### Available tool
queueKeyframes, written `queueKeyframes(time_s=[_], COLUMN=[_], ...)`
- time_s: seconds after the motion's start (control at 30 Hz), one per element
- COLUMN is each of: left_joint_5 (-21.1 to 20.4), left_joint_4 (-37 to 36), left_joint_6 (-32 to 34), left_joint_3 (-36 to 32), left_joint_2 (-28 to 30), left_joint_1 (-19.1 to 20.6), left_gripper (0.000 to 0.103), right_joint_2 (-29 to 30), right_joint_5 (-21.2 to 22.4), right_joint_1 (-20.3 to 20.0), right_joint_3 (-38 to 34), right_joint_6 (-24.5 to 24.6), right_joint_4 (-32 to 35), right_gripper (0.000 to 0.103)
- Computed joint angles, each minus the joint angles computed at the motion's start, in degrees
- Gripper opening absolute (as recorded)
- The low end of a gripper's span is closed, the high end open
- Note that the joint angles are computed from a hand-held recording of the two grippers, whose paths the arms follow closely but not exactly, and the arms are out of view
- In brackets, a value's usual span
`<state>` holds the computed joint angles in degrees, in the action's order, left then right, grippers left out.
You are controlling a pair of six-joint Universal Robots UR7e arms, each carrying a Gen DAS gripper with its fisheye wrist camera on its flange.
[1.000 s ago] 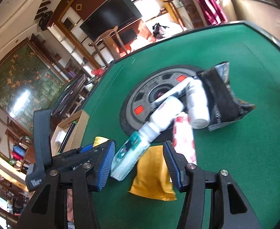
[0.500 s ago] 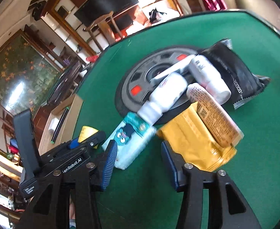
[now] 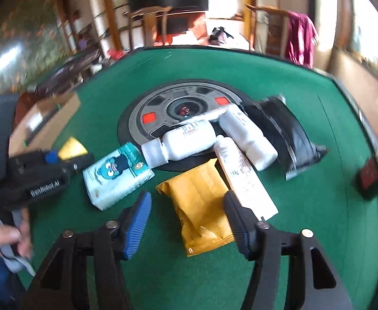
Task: Organize objects
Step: 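Grasp the yellow padded envelope with the right gripper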
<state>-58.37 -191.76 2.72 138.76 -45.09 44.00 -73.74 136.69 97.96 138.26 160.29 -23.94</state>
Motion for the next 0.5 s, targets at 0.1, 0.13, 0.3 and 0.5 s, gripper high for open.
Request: queueKeyframes(time_s=[0.1,0.13,0.3,0.5], left_joint_5=[0.1,0.2,0.2,0.5], left_joint_4=[-0.1,0.0,0.2,-0.1], left_joint_6=[0.2,0.1,0.2,0.2], left_joint_3=[-0.1,-0.1,-0.2,-0.3], left_joint_2=[0.1,0.1,0.1,0.4], left_joint_1=[0.1,-0.1,0.0,-0.2], left_gripper=[0.039,0.039,0.039,0.040], right_joint_2=[-1.4,-1.6,-0.6,3.2], right_joint_5=[-0.3,0.1,-3.2,-0.8], right_joint_1=[-0.2,-0.3,-4.3,-1.2], right_joint_3=[1.3,1.4,0.7,-1.0], right_joint_6=[-3.6,-4.7,-5.6,0.0], right_joint_4=[-2.2,-2.9,0.1,2.5], right_gripper=[0.065,0.065,0.076,0.060])
